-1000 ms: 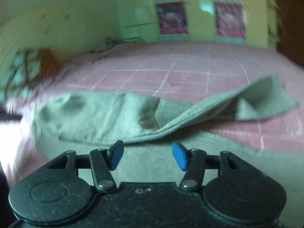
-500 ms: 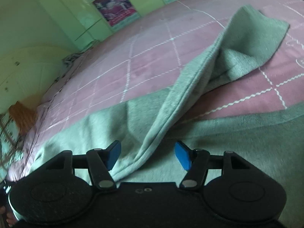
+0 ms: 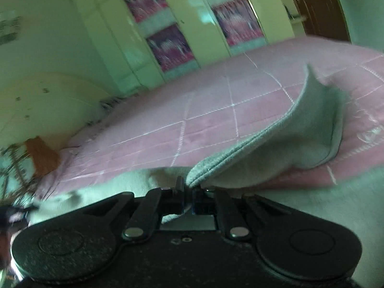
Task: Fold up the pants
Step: 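Lift the waistband with both grippers and fold it over toward the leg hems, then lower the waistband onto the legs and open both grippers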
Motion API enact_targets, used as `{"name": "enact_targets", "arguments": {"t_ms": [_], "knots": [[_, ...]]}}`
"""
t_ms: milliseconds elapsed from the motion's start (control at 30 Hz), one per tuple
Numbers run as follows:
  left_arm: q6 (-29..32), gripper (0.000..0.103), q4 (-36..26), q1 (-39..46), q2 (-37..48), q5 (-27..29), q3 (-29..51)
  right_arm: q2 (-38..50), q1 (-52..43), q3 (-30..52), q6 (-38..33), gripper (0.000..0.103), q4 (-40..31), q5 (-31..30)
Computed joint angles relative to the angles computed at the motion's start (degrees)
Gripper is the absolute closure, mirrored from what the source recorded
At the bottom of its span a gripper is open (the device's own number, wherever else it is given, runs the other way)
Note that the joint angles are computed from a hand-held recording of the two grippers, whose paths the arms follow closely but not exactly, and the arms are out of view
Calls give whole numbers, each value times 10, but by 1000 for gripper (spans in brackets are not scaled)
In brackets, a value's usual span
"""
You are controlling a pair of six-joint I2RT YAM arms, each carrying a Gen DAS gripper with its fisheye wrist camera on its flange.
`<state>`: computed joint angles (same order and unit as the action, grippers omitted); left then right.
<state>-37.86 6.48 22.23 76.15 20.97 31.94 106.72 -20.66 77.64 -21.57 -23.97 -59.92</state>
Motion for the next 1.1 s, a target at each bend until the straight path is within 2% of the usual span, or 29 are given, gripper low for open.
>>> {"name": "enact_targets", "arguments": {"t_ms": [33,67,100,133,200,267,333,400,467,533,633,700,733,767,800,833,900,967,1033,1067,1100], "knots": [[30,81,-55,-8,29,-16,30,-13,-14,-36,-54,96,-21,-4],[47,81,-69,-18,52,-26,41,-16,-10,-57,-102,95,-40,23],[42,81,-62,-22,52,-34,39,-7,3,-78,-137,95,-48,78],[33,81,-66,-28,49,-44,43,7,14,-85,-136,95,-50,113],[33,81,-84,-50,43,-75,58,18,9,-104,-84,95,-20,98],[46,81,-101,-60,35,-92,60,7,11,-115,-63,94,-9,100],[46,81,-99,-55,11,-87,50,-4,14,-119,-82,94,-14,105],[49,81,-101,-54,-25,-84,36,-7,8,-104,-92,95,-37,85],[85,81,-136,-61,-60,-101,19,-16,-10,-108,-99,95,-51,63],[100,81,-158,-76,-47,-130,20,-28,-24,-123,-112,96,-52,57],[59,79,-144,-92,-59,-157,7,22,5,-86,-111,96,-63,124],[34,78,-169,-119,-95,-193,6,17,2,-85,-96,83,-57,115],[18,77,-182,-136,-118,-215,-1,5,0,-94,-84,67,-41,115],[-1,72,-201,-158,-143,-249,-4,-17,-7,-112,-73,48,-15,117],[-24,61,-225,-188,-164,-295,0,-42,-23,-133,-69,40,12,108],[-40,56,-234,-215,-178,-332,0,-54,-29,-145,-58,35,39,95],[-56,46,-236,-248,-164,-365,13,-75,-24,-153,-35,36,79,92],[-64,42,-266,-279,-90,-394,58,-66,-7,-131,-40,36,84,114],[-67,37,-299,-298,-3,-412,101,-39,50,-86,-30,34,86,202],[-73,30,-280,-300,20,-407,95,-21,80,-60,-40,28,74,257],[-80,24,-229,-307,21,-415,64,1,103,-31,-52,27,55,302]]}}
